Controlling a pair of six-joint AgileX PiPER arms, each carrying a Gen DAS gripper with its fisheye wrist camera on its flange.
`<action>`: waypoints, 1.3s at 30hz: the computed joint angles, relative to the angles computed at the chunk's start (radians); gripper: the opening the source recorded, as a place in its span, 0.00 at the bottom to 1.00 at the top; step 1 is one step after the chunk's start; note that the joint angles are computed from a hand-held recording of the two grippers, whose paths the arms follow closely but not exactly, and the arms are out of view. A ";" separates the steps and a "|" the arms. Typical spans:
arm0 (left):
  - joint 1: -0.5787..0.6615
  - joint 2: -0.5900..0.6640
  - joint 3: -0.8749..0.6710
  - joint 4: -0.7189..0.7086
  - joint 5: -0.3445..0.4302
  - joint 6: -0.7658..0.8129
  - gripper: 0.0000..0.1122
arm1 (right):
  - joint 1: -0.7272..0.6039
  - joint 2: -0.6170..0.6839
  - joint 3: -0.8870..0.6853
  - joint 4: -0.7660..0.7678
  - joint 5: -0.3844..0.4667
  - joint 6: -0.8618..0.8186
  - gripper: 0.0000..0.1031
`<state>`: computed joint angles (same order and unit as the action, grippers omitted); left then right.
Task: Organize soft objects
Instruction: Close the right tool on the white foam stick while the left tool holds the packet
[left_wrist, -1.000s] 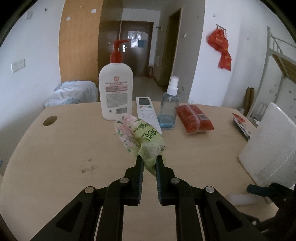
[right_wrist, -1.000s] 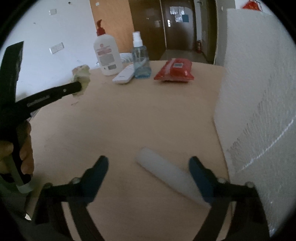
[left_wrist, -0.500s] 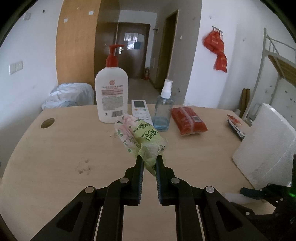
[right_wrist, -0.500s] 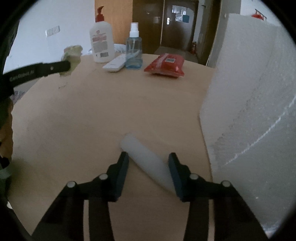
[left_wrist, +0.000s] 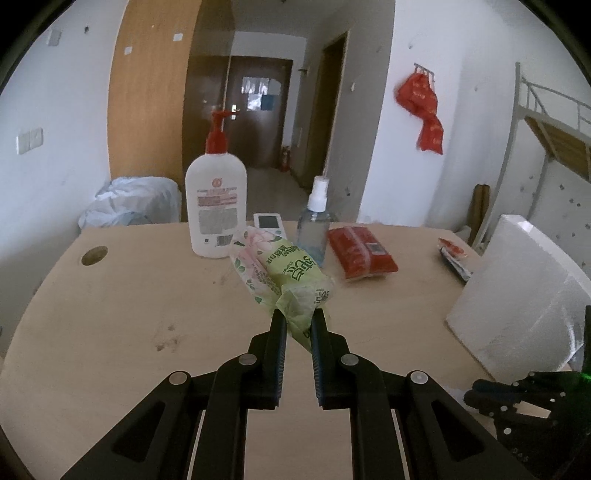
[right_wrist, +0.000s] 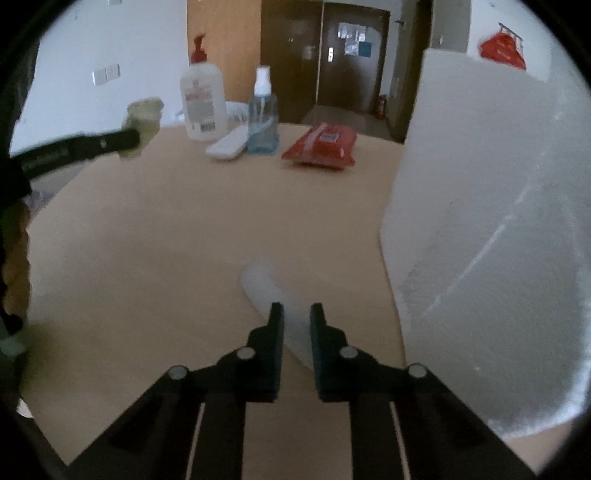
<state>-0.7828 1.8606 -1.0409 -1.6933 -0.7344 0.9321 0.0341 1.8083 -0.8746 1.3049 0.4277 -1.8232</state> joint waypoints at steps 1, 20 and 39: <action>-0.003 -0.005 0.002 0.005 0.002 -0.004 0.12 | -0.004 -0.006 0.003 0.002 0.012 -0.001 0.12; -0.029 -0.061 0.061 0.094 -0.002 -0.110 0.12 | 0.017 0.027 -0.017 -0.034 0.013 -0.137 0.44; -0.067 -0.094 0.093 0.126 -0.040 -0.146 0.12 | -0.050 0.042 -0.050 -0.053 0.105 -0.015 0.16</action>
